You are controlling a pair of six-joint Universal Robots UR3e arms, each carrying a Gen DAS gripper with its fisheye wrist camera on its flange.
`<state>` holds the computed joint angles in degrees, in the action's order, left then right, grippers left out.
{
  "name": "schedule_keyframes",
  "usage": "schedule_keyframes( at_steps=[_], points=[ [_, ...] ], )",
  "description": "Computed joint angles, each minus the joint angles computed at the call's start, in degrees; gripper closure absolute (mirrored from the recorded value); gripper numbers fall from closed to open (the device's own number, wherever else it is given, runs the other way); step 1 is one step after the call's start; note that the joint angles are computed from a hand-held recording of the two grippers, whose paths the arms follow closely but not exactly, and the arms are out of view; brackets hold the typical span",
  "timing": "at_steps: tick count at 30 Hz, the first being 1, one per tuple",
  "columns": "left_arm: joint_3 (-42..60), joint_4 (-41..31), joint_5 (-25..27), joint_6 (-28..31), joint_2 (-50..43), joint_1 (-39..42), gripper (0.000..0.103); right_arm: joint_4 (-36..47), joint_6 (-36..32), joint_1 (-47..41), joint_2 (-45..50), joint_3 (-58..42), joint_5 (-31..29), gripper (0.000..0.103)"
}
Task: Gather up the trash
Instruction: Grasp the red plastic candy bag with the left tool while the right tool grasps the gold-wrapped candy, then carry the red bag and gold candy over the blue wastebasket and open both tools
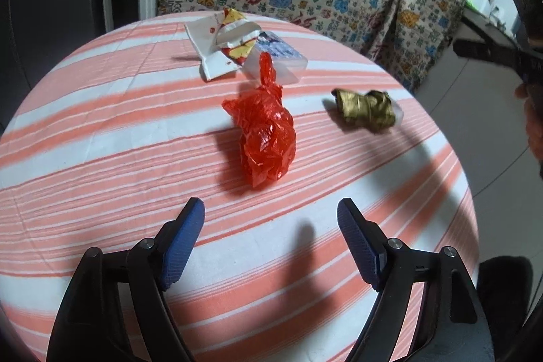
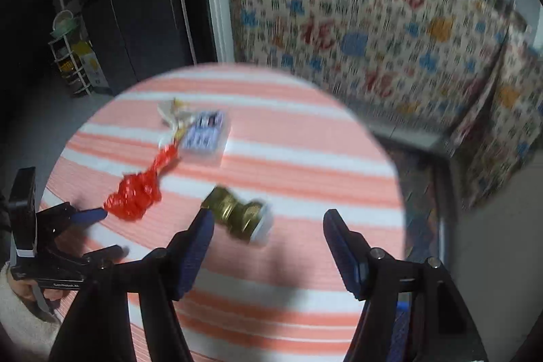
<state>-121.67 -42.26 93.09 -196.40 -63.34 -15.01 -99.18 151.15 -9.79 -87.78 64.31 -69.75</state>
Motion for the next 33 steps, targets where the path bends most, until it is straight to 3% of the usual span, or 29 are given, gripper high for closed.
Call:
schedule_keyframes(
  at_steps=[4, 8, 11, 13, 15, 17, 18, 24, 28, 33],
  points=[
    [0.39, 0.98, -1.64, 0.26, 0.0, 1.23, 0.018, 0.79, -5.46, -1.6, -1.56, 5.6, 3.35, 0.026],
    [5.12, 0.86, -0.9, 1.33, -4.66, 0.61, 0.018, -9.37, -4.25, 2.51, -0.85, 14.1, 1.46, 0.026],
    [9.86, 0.64, 2.15, 2.19, -9.75, -0.38, 0.018, -15.04, -3.56, 6.98, 4.79, 12.97, -0.99, 0.026],
    [11.89, -0.4, 3.54, 1.98, -12.15, -0.17, 0.02, -13.45, -3.66, 8.17, 8.7, 10.12, -2.08, 0.026],
    [12.03, -0.69, 2.52, 2.3, -12.96, 0.91, 0.029, -13.06, -2.48, 8.52, 11.54, 8.85, -2.49, 0.032],
    [10.99, -0.61, -0.12, 3.33, -12.45, 2.28, 0.07, -8.23, -3.16, 6.27, 12.37, 8.17, 3.17, 0.063],
    [10.11, 0.01, -1.05, 3.52, -12.02, 2.56, 0.07, -8.67, -2.6, 5.97, 11.83, 9.07, 3.64, 0.065],
    [7.16, 2.74, -0.64, 1.45, -9.51, -0.16, 0.073, -10.56, 1.21, 1.73, -1.07, 22.09, 7.48, 0.066],
    [7.98, 3.04, 1.27, -1.45, -10.42, -5.24, 0.073, -7.75, 4.3, -3.93, -12.66, 31.79, 9.18, 0.066],
    [13.17, 2.91, 3.55, -4.81, -15.45, -12.17, 0.073, -0.62, 1.84, -13.8, -22.89, 38.37, 11.26, 0.066]
  ],
)
